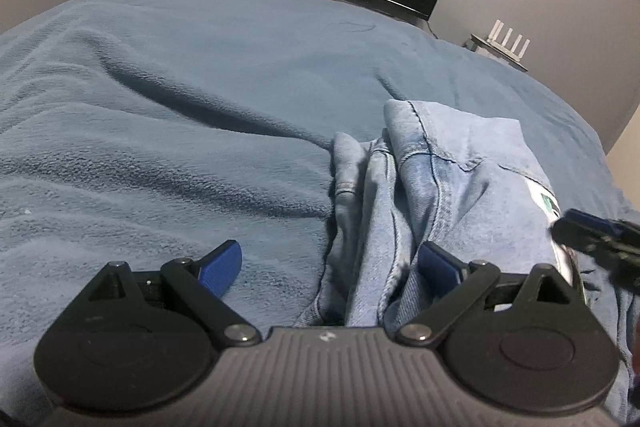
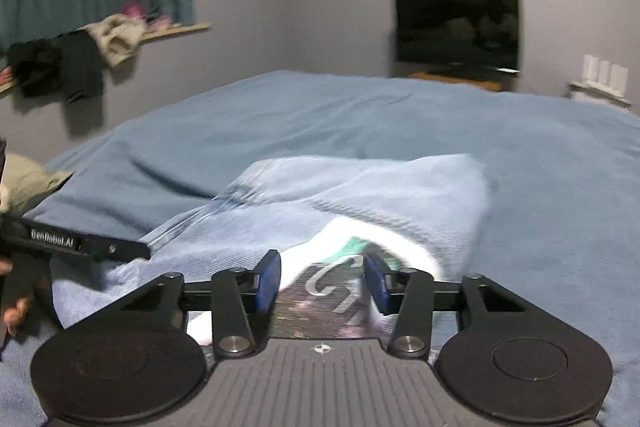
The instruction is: Fold large clothes
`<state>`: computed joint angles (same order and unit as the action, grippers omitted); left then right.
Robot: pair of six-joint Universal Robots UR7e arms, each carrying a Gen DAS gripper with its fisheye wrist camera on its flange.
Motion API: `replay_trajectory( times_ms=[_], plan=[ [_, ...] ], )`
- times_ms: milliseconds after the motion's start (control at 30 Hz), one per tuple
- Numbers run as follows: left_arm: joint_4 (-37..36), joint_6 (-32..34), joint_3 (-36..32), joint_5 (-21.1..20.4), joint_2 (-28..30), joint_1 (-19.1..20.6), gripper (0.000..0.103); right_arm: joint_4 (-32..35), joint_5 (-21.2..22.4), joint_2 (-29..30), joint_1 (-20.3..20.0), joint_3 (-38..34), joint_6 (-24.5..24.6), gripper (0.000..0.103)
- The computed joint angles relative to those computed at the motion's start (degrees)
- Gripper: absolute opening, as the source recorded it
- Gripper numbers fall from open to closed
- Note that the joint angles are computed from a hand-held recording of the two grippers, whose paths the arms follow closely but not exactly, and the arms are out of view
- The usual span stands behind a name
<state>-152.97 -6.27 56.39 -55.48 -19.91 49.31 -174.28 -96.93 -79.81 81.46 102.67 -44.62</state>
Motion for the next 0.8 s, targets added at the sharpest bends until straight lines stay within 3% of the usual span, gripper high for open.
replay_trajectory(
  times_ms=[67, 133, 200, 233, 333, 467, 600, 733, 800],
  plan=[
    [-0.1, 0.1, -1.2, 0.7, 1.0, -0.1, 0.094, -0.7, 0.7, 2.3, 0.0, -1.1, -2.0, 0.047],
    [-5.2, 0.7, 0.7, -0.9, 0.4, -0.3, 0.09, 0.2, 0.3, 3.5, -0.1, -2.0, -2.4, 0.05],
    [-12.6, 2.6, 3.8, -5.7, -1.2, -0.3, 0.09, -0.4, 0.5, 5.3, -0.5, -2.3, -4.4, 0.05],
    [-12.8, 3.0, 4.0, -7.8, -1.7, -0.4, 0.09, -1.2, 1.0, 6.9, -0.5, -3.1, -5.3, 0.049],
    [-0.1, 1.7, -0.4, -9.7, -1.3, -0.5, 0.09, -1.4, 4.0, 7.4, -1.3, -2.8, -5.0, 0.049],
    [16.8, -1.6, -8.2, -7.0, 1.8, -0.2, 0.09, -1.1, 5.8, 8.3, -1.6, -3.4, -4.5, 0.05],
    [21.2, -4.8, -8.0, -9.9, 0.5, 1.1, 0.089, -0.5, 12.1, 4.4, -3.5, -0.5, 0.6, 0.05],
    [22.9, -3.9, -6.3, -7.9, -0.8, 0.6, 0.089, 5.1, 15.4, -2.5, -5.2, 4.3, -3.9, 0.054],
    [23.3, -3.9, -6.4, -6.9, -0.1, 0.5, 0.089, 7.4, 13.9, -5.0, -5.7, 6.0, -6.9, 0.06]
  ],
)
